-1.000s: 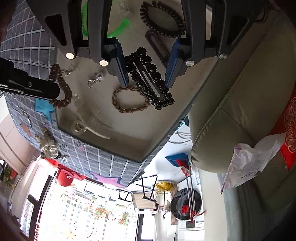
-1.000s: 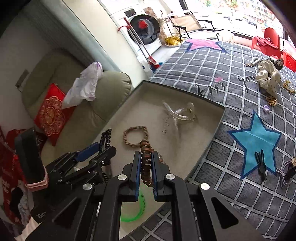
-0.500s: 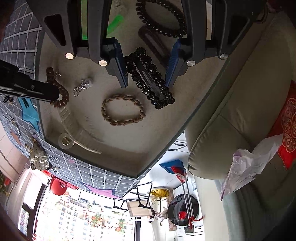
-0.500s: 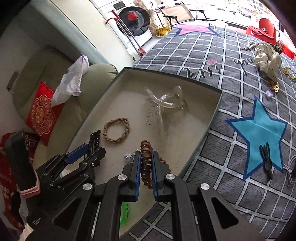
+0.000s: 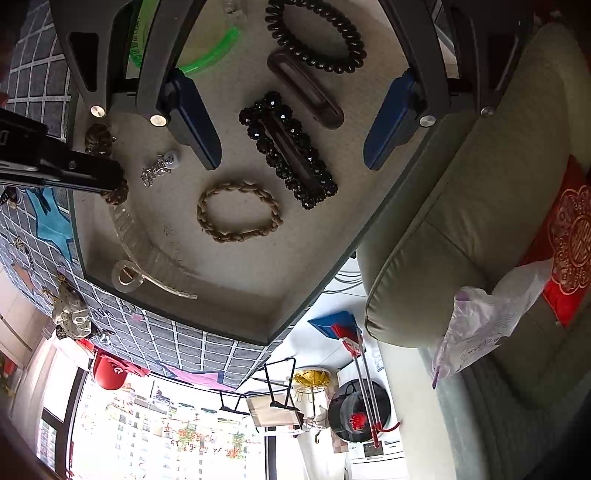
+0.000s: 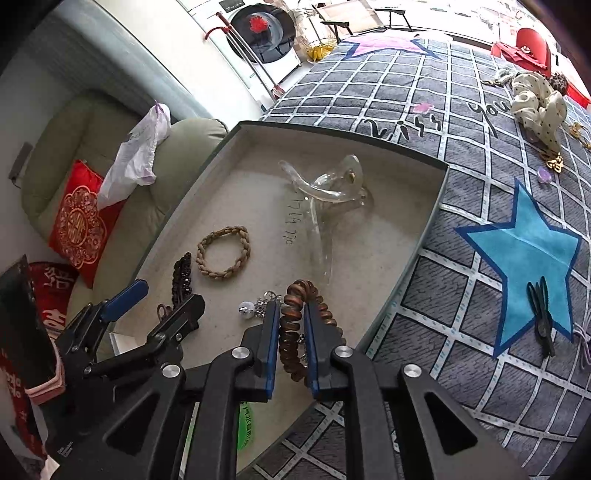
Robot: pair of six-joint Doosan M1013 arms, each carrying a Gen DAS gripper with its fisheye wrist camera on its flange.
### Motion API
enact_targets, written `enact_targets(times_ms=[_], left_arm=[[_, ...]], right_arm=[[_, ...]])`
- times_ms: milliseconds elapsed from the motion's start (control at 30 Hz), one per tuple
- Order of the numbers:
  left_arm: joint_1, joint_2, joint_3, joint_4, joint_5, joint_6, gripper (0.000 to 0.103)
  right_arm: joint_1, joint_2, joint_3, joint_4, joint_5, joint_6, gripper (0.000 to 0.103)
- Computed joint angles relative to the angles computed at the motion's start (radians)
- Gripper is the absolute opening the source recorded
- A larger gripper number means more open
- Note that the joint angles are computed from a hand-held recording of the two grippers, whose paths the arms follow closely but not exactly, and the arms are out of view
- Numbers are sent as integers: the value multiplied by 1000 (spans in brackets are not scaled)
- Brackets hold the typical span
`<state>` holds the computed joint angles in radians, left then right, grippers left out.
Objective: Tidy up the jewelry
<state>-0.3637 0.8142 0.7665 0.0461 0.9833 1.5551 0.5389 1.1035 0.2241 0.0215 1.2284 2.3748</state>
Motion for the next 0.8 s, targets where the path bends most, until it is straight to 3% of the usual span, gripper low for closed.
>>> enact_targets(times_ms=[33, 100, 167, 600, 667, 800], left_arm=[[-1, -1, 1, 3, 1, -2, 81], [-2, -3, 2, 10, 2, -5, 81], [-2, -4, 4, 16, 5, -11, 81], [0, -33, 41, 30, -1, -40, 81], [1, -38, 47, 23, -1, -35, 103], [2, -61, 79, 15, -31, -29, 103]], right_arm=[[1, -2, 0, -5, -2, 0, 19], [3, -17, 21, -15, -21, 1, 46], [7, -25, 28, -34, -30, 1, 54], [22, -85, 117, -85, -52, 12, 62], [26, -92, 126, -93, -54, 15, 65], [33, -91, 116, -115, -39, 5, 70]])
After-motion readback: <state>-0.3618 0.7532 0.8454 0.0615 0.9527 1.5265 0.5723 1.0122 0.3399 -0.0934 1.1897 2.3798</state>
